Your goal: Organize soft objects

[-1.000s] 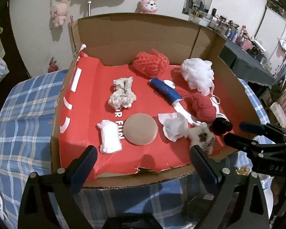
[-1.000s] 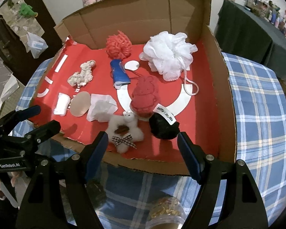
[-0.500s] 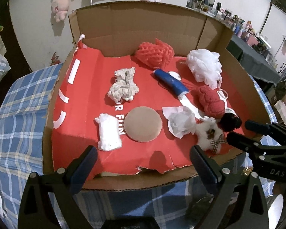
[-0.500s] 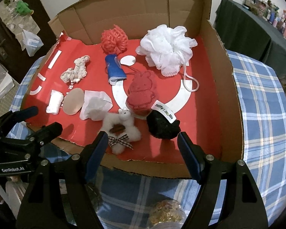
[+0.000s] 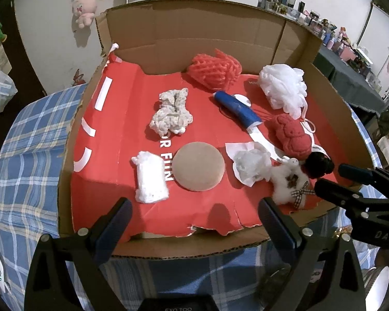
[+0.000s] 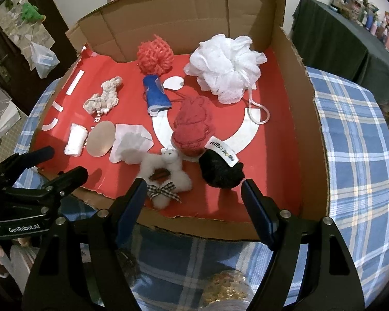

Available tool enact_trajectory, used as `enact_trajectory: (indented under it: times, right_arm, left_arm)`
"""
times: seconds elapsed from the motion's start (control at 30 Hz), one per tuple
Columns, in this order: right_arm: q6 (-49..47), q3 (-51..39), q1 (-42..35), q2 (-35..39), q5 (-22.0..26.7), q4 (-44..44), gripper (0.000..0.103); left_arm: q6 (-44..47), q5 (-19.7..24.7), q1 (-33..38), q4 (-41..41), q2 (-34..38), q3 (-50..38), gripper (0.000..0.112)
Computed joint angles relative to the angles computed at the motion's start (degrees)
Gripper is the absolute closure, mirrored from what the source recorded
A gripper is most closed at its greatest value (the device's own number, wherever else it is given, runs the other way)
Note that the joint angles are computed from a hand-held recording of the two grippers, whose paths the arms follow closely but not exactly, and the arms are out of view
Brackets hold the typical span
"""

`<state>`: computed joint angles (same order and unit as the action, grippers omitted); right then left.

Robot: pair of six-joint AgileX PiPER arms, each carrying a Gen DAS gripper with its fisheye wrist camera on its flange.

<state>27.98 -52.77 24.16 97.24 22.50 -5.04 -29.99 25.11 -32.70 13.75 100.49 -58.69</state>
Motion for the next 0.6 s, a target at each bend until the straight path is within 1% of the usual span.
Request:
enact_trajectory:
  times: [0.03,0.27,0.43,0.6]
  right_arm:
    - [-0.61,-0.04,-0.11,-0.02,0.10,0.54,0.029]
    - [3.88,-0.32,1.27,0.59,0.65,-4.42,0.029]
    - [1.84,0.12,0.53,0.65,-0.59,-2.06,0.029]
    - [0.24,-0.01,0.18,0.83,-0.48,-0.53,0.029]
  left_arm:
    - [0.03,0.03,0.02,-0.11,0.03,-0.04,0.013]
    - [-2.07,-0.40,-0.15,1.53,0.17,0.13,0.013]
    - [-2.54,-0.19,-0.43,2.26,0.16,0.19,0.013]
    - [-2.33,-0.28,-0.33,1.64,0.18,0.18,0.013]
